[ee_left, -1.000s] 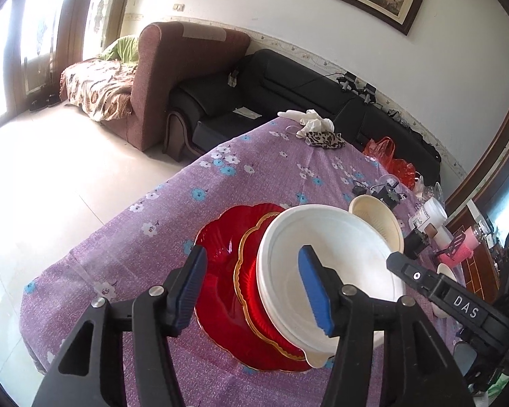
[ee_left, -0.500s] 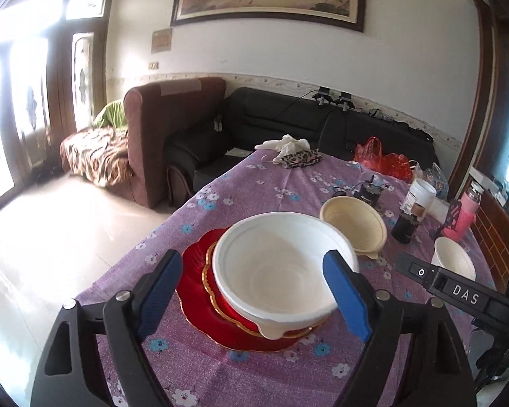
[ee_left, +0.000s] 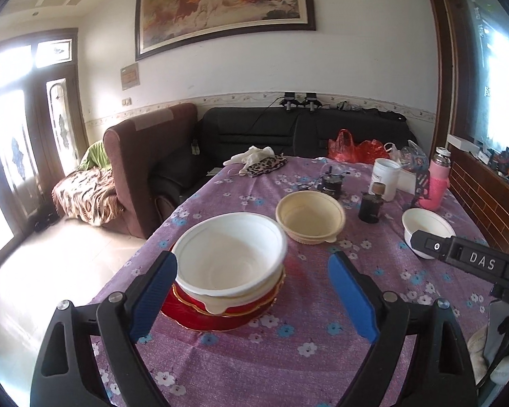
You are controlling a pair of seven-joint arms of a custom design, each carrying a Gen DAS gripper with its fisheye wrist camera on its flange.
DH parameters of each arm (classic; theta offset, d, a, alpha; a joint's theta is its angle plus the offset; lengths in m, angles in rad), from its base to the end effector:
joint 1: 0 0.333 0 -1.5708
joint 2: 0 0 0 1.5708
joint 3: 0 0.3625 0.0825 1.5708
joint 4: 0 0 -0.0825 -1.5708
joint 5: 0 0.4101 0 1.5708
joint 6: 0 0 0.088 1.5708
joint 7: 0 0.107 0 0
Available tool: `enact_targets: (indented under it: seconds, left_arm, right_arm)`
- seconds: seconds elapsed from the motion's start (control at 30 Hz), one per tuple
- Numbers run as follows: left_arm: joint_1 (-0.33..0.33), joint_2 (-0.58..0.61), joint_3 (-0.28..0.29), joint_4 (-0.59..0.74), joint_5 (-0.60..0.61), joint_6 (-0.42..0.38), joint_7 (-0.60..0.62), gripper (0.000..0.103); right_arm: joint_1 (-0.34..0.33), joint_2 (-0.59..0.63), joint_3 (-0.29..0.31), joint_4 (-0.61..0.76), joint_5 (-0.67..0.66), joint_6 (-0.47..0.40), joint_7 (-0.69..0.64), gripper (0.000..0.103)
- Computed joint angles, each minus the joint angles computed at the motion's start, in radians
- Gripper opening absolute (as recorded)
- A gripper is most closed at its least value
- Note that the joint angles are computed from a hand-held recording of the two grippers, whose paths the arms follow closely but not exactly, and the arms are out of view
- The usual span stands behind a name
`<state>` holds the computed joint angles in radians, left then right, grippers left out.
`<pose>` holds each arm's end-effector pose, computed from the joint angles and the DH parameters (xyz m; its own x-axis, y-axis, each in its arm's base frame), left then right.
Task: Organize plates and bowls
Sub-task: 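Withdraw both grippers and move toward the cream plastic plate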
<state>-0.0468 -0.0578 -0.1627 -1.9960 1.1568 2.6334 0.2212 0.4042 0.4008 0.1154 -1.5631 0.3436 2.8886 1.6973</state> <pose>0.5864 -0.1502 0.5890 0.3029 -0.9519 -0.0465 -0.4824 -0.1111 -0.8689 0.6815 0.3475 0.5571 0.2523 -0.8603 -0.4430 -0.7180 0.1405 -0.6817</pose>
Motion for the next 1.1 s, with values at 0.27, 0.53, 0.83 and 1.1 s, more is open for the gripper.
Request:
enact_targets:
  seconds: [0.27,0.53,0.83,1.1]
  left_arm:
    - [-0.023,-0.048,-0.033,-0.016,0.075,-0.016,-0.025,0.09]
    - [-0.012,-0.133,-0.028,-0.001,0.073,0.05,0.09,0.091]
    - [0.009,-0.078,0.011,0.145,-0.349,0.128,0.541,0.093]
    - [0.01,0.113,0.047,0.317,-0.772,0.102,0.814,0.094]
  right_arm:
    - [-0.015,-0.128,-0.031,-0.147,-0.005,0.077,0.006,0.07]
    - [0.042,-0.292,-0.21,-0.22,-0.387,0.114,0.302,0.074]
    - [-0.028,-0.316,-0.224,0.013,-0.835,-0.076,0.585,0.088]
    - [-0.105,-0.104,-0.111,0.248,-0.537,-0.218,0.344,0.089]
